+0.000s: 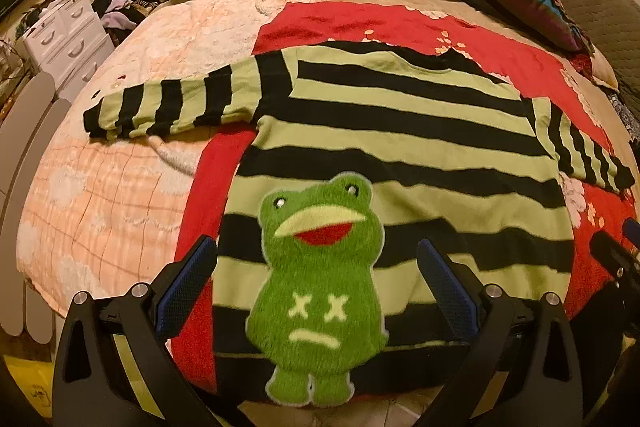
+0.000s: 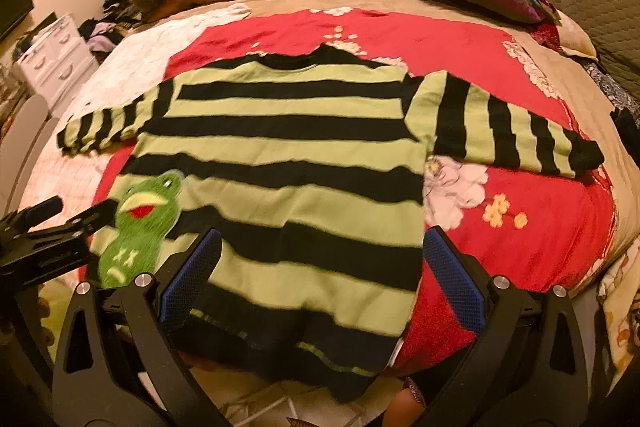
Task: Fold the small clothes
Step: 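Grasp the striped sleeve cuff with the right tool and lift it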
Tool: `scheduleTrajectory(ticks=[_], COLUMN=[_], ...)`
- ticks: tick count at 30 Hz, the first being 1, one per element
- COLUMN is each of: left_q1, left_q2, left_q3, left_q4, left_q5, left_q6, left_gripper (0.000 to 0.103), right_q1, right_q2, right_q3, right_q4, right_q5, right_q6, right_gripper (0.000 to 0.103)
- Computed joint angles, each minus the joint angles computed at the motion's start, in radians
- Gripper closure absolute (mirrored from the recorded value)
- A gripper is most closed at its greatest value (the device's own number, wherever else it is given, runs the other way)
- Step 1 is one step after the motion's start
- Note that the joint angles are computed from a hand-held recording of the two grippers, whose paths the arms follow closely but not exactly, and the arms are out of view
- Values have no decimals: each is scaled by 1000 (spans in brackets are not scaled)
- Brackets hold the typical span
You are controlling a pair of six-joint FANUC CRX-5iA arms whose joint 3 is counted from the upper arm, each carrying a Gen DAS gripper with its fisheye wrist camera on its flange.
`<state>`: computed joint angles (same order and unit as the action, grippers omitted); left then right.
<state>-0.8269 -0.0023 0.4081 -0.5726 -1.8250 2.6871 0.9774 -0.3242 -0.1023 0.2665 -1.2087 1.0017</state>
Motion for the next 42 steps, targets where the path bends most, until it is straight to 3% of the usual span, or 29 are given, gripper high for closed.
scheduleTrajectory(ticks=[23,31,42], left_q1=[224,323,385], left_q2=[86,149,207], left_q3=[11,36,34], left_q4=[107,172,237], left_q5=[155,237,338], left_q6=[-128,-203,-263], left_gripper=[4,4,4], right_q1=[-248,-412,-662], right_q2=[249,327,406], right_q3=[151,177,157], right_q4=[5,77,231], right_q5=[155,157,185], right_q6=[23,-50,-199], right_gripper=[8,8,8])
